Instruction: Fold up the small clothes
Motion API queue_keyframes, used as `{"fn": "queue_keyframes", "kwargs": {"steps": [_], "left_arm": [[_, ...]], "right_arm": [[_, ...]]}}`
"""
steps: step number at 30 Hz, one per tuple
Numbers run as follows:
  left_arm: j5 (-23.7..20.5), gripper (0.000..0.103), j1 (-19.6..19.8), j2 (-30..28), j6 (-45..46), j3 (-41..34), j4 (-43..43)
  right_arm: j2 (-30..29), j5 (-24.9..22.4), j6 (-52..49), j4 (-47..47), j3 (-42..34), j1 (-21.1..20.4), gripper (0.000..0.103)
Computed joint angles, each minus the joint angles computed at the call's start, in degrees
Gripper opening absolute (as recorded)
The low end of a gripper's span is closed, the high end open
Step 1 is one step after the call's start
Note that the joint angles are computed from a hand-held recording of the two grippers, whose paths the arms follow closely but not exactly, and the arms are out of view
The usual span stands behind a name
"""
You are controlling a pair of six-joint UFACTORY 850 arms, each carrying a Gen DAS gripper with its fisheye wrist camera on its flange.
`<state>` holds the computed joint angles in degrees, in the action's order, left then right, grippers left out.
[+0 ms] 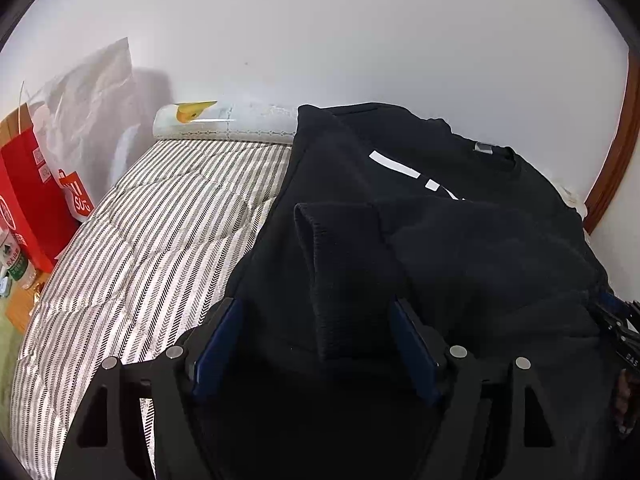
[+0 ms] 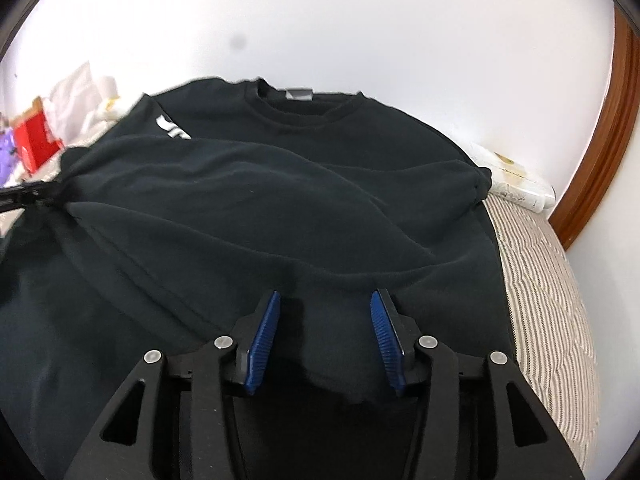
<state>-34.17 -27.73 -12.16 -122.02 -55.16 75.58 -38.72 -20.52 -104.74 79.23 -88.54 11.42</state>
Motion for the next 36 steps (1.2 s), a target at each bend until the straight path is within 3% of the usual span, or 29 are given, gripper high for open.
{"fn": "queue_keyframes", "kwargs": {"steps": [3,7,12,16,25,29,31,36], "left_arm": [[0.37,0.075,-0.07,0.79,-2.87,0.94,2.23],[0.66,0.074,-0.14,1.28,-4.48,1.42,3.4],[-1.47,0.074,-1.67,1.55,-4.03,1.19,4.75],[-5.34,0.074,-3.75,3.11,-1.76,1.42,2.06],[-7.8,0.075,-13.7,17.04,-4.45,15.07,-7.53],[-8.99,0.075,-20.28,22.84,-8.33,21.1,-11.92],[-8.74,0.075,-22.98,24.14,-9.41,22.65,-12.93],[-8.48,0.075,-29.4,23.82,-16.66,24.26,-10.18]], "right_arm": [[1.25,-4.32,-0.23,2.68,1.06,-1.66,0.048],[1.82,-8.05,13.43,-4.28,-0.07,-3.74,0.048],[6.14,-2.11,17.98,-6.37,4.87,-6.3,0.048],[10.55,-2.59,18.91,-6.71,11.51,-9.88,0.048],[17.77,-1.35,11.93,-4.27,25.1,-14.73,0.054],[18.8,-4.85,10.35,-0.9,28.51,-17.71,0.054],[18.79,-8.35,11.61,-1.31,29.39,-19.25,0.055],[22.15,-9.41,4.31,2.43,34.56,-20.37,0.055]]}}
